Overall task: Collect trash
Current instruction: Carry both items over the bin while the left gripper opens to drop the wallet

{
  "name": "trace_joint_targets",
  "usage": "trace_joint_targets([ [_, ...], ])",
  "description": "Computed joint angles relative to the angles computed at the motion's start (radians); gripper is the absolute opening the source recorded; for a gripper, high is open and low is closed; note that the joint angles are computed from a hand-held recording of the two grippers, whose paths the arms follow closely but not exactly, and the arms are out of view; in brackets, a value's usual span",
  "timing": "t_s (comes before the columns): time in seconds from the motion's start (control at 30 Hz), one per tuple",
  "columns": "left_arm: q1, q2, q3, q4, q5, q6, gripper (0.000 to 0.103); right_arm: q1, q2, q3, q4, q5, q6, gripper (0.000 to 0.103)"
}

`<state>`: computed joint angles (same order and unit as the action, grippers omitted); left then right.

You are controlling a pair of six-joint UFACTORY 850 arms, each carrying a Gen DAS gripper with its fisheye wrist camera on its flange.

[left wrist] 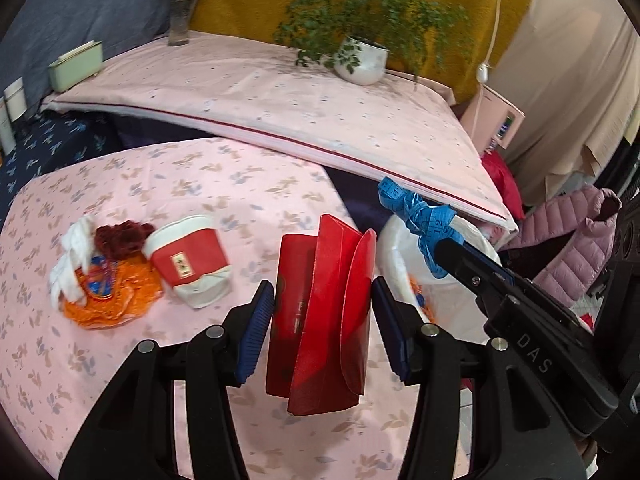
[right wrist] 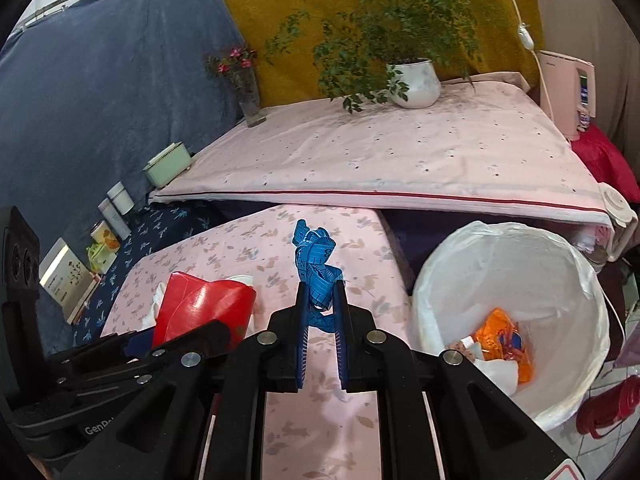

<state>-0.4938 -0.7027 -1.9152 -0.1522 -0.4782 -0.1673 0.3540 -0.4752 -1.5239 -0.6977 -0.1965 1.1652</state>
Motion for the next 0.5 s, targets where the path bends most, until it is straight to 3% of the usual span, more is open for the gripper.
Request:
trace_joint_targets([
  [0.23, -0.038, -0.074, -0.122, -0.043, -0.056, 0.052, 0.048, -0.042, 0.070, 0.105, -0.167, -0.001, 0.201, 0.011],
  [0.5, -0.075, -0.235, -0.385, -0.075, -0.176, 0.085, 0.049, -0.081, 0.121, 0.199, -0.295, -0.019, 0.366, 0.011],
])
